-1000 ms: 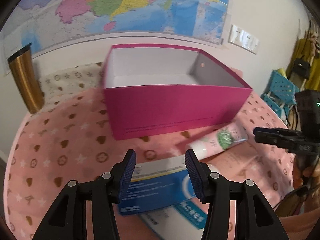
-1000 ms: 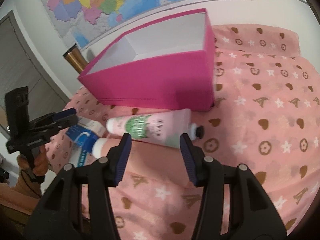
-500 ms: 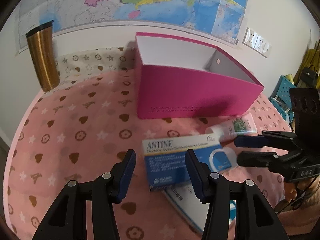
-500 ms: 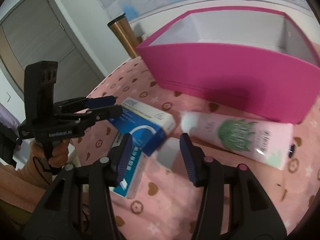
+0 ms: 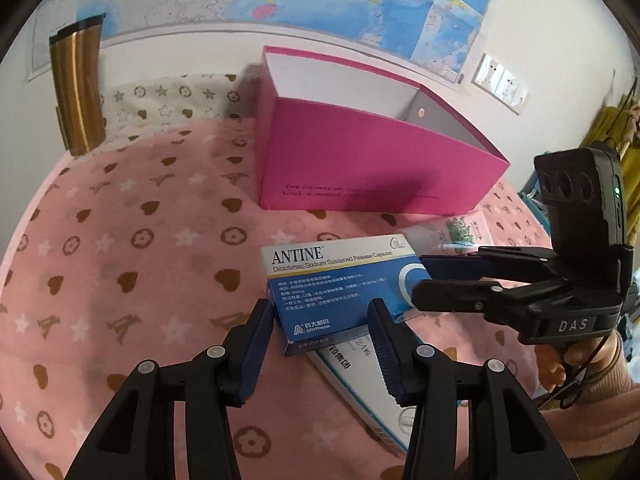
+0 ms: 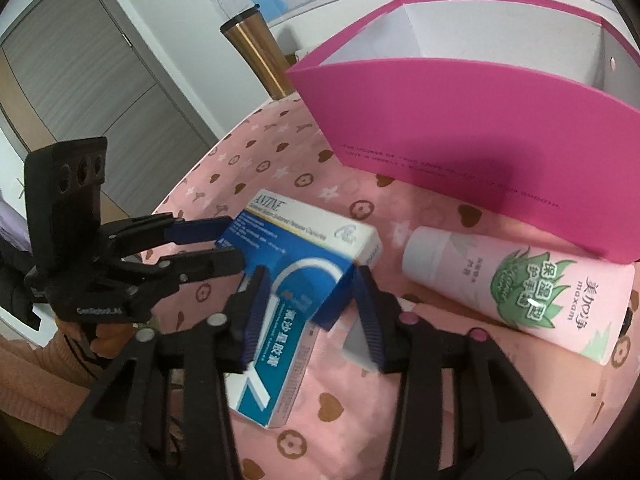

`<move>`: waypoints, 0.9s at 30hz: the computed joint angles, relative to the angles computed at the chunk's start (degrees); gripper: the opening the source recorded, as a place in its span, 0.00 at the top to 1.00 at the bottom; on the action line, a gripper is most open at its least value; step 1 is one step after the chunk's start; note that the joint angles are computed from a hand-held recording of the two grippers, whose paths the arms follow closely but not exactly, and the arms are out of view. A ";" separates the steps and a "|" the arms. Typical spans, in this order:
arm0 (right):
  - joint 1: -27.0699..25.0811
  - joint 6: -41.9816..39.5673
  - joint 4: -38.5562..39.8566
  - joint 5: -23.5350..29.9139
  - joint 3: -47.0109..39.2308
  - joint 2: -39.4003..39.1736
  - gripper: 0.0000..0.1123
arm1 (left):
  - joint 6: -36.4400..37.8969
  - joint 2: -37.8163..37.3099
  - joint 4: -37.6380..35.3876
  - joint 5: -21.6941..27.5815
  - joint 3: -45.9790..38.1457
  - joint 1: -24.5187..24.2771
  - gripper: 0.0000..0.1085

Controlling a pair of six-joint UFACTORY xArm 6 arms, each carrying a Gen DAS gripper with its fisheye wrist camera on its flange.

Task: Organize rigid objects
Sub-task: 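Grasp the ANTINE medicine box with the right gripper and lift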

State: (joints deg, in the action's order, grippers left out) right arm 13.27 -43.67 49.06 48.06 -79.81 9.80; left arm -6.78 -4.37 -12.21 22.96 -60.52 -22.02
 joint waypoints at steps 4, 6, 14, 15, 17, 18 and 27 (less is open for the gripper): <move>0.10 0.60 -0.69 -1.06 0.36 -0.27 0.60 | 1.00 0.09 -0.62 -0.13 -0.30 -0.60 0.55; -0.09 0.66 -0.48 -1.33 0.56 -0.59 0.60 | 1.52 0.18 -1.16 -0.50 -0.50 -0.75 0.55; -0.21 -0.28 -0.21 -2.93 1.46 -2.72 0.60 | 1.12 0.82 -0.47 -2.18 -2.35 -0.94 0.55; -0.21 -0.53 -0.08 -3.16 1.53 -2.90 0.60 | 0.99 0.92 -0.18 -2.31 -2.55 -0.97 0.55; -0.46 -0.50 0.21 -3.03 1.38 -2.88 0.60 | 0.89 1.23 -0.12 -2.19 -3.01 -1.01 0.55; -0.52 -0.53 0.31 -3.12 1.41 -2.88 0.60 | 0.86 1.32 -0.03 -2.21 -3.13 -1.04 0.55; -0.36 -1.73 0.49 -2.05 2.90 -3.80 0.60 | 1.97 -0.34 -2.15 -1.28 -0.37 -0.99 0.55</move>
